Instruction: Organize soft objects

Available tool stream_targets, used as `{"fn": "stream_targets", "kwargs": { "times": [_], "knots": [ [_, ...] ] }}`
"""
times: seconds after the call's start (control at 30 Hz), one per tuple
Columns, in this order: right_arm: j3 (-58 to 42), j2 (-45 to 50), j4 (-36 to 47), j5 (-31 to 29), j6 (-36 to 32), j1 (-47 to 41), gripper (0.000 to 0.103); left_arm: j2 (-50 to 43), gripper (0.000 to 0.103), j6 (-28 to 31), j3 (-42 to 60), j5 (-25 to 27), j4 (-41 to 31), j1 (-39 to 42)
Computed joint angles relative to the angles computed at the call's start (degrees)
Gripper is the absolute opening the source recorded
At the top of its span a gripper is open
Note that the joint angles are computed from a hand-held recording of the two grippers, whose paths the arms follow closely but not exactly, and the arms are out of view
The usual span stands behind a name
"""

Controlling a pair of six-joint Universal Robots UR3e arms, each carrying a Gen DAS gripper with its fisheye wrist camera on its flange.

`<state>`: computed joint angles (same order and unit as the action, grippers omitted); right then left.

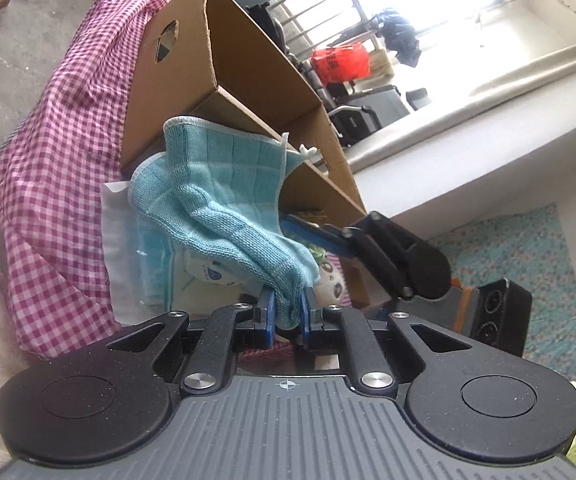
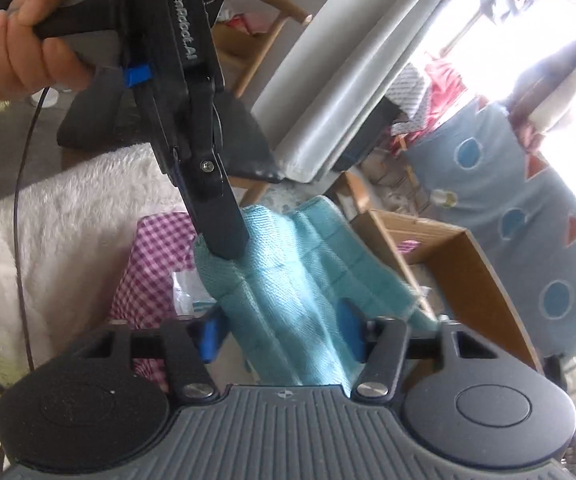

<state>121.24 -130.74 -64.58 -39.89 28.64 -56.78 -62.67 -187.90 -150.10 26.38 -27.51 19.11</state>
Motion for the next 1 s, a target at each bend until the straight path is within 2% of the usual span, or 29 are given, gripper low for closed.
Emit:
{"fn": "stream_targets", "kwargs": {
  "times": [0.03,0.07,0.1,0.2,0.33,0.47,0.5,0.53,0.57,0.6,0.63,0.73,0.8,0.9,1.0],
  "knots": [
    [-0.83,1.52,-1.24,-0.62,1.55,1.24,0.042,-0.7,0.011,-0.6,0.01,-0.06,1.21,-0.24],
    [-1.33,2.49,-3.88,-1.56,4.03,2.84,0.034,-1.21,0.011,-1.14,0.02,-0.2,2.15,-0.4],
    [-1.48,3.45,-7.19,-2.35,6.22,4.4,0.028,-1.53,0.011,-1.41,0.03,-0.41,2.76,-0.44],
    [-6.77,5.17,-3.57,-6.6,4.92,4.65,0.019,-3.84,0.011,-1.15,0.1,-2.09,4.4,-0.52],
    [-16.0,11.28,-2.39,-13.6,9.21,9.65,0.017,-8.56,0.013,-2.07,0.53,-3.41,8.75,-1.64],
    [-27.47,23.13,-4.47,-21.6,19.43,20.56,0.017,-7.58,0.018,-1.58,-1.01,-4.29,8.83,0.0],
    [-31.13,26.82,-4.14,-23.34,22.18,23.38,0.017,-5.84,0.024,-0.8,-1.37,-4.34,7.34,0.78],
    [-34.23,29.75,-3.63,-24.79,24.39,25.54,0.017,-2.07,0.037,1.14,-2.07,-4.57,3.34,2.29],
    [-37.48,32.48,-2.77,-26.17,26.35,27.49,0.017,1.89,0.045,1.78,-2.46,-3.92,0.36,3.41],
    [-41.36,35.92,-1.92,-27.59,28.55,29.85,0.017,6.25,0.061,2.32,-2.75,-2.83,-2.4,4.56],
    [-44.85,38.98,-1.13,-28.78,30.6,31.85,0.017,10.29,0.072,2.71,-3.15,-1.65,-3.98,5.68],
    [-57.03,48.39,4.44,-32.26,35.32,36.4,0.017,18.62,0.08,4.95,-2.07,3.07,-8.4,6.94],
    [-64.1,53.2,8.95,-34.47,37.11,38.15,0.017,19.75,0.088,6.94,-1.2,6.52,-7.01,5.59],
    [-73.24,59.52,14.47,-36.18,39.56,39.82,0.017,15.04,0.094,9.74,0.62,12.9,0.98,-0.32],
    [-83.67,65.84,21.12,-37.22,41.72,40.96,0.017,8.69,0.096,16.66,3.8,18.55,5.81,-7.13]
  ]
}}
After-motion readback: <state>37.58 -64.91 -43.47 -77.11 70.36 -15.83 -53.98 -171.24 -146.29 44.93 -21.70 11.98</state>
